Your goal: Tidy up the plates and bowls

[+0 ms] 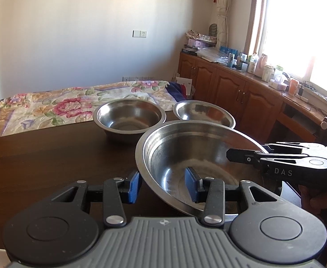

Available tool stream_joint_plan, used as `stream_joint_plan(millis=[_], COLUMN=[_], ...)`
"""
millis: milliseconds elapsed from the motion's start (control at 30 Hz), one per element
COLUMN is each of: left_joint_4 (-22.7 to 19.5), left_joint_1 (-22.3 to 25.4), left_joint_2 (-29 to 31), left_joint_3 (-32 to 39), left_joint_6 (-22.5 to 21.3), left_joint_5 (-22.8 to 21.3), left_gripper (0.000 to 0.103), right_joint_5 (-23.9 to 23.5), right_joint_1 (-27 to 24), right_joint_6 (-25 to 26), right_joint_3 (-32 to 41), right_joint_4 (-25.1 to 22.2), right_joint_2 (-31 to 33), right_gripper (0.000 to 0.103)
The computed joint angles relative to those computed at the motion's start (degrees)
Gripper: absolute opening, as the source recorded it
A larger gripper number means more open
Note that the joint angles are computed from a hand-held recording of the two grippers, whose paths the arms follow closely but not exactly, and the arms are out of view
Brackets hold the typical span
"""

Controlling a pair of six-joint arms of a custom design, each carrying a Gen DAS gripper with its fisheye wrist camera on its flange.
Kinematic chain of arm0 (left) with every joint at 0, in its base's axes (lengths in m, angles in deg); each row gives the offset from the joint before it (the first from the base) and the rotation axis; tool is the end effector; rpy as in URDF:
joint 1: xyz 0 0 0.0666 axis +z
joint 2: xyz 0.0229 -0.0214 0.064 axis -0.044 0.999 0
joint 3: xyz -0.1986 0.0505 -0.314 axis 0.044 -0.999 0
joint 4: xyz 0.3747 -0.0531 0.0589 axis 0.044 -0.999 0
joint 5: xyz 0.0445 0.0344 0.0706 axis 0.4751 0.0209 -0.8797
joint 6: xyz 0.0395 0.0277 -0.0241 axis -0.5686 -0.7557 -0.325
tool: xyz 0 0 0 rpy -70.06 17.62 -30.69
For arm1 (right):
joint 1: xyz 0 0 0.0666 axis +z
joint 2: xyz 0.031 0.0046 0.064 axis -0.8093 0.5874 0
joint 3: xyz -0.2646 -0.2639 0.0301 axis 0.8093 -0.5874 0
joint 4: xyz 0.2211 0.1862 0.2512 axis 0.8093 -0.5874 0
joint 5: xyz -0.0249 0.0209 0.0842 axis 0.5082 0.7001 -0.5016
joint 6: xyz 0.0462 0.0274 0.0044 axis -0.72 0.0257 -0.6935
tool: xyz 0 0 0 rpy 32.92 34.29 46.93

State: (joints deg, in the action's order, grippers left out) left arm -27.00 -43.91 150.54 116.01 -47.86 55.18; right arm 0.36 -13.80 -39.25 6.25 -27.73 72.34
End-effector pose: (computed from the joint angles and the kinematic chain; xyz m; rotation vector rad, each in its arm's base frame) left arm 0.3486 -0.3145 0.2782 0.8241 2.0422 -0.5882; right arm 0.2942 0.2202 0.2794 0.2117 2.0223 0.0854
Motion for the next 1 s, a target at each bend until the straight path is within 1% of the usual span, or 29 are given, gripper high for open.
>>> stream_joint_plan(millis=[233,467,767,1000], left_joint_4=[0.87,1.35,1.41,1.12], left_joint_1=[0.70,1.32,2.30,2.61], left_joint_2=[-3.36,-6.94,-12.41,-16.49], left_joint_3=[-2.75,-5.62,-9.62,-12.51], left_joint_6=[0.17,-0.19,-0.44,-0.59], left_joint_5=[1.37,2.60,4.03,4.70], left_gripper=[0.044,0.044,0.044,0.044], right_joint_5=[2.31,4.80,9.26,11.84], right_joint_1=[2.39,5.05,9.68,12.83], right_joint_6=[-0.95,-3.23,-5.35,-8.31], right_joint_3=[0.19,1.02,2.97,3.59], right_joint_4=[-1.29,-4.00,-8.03,-10.44], right_joint_2=[-1.08,-1.42,-1.16,-1.05], right_gripper=[0.029,0.029,0.029,0.029])
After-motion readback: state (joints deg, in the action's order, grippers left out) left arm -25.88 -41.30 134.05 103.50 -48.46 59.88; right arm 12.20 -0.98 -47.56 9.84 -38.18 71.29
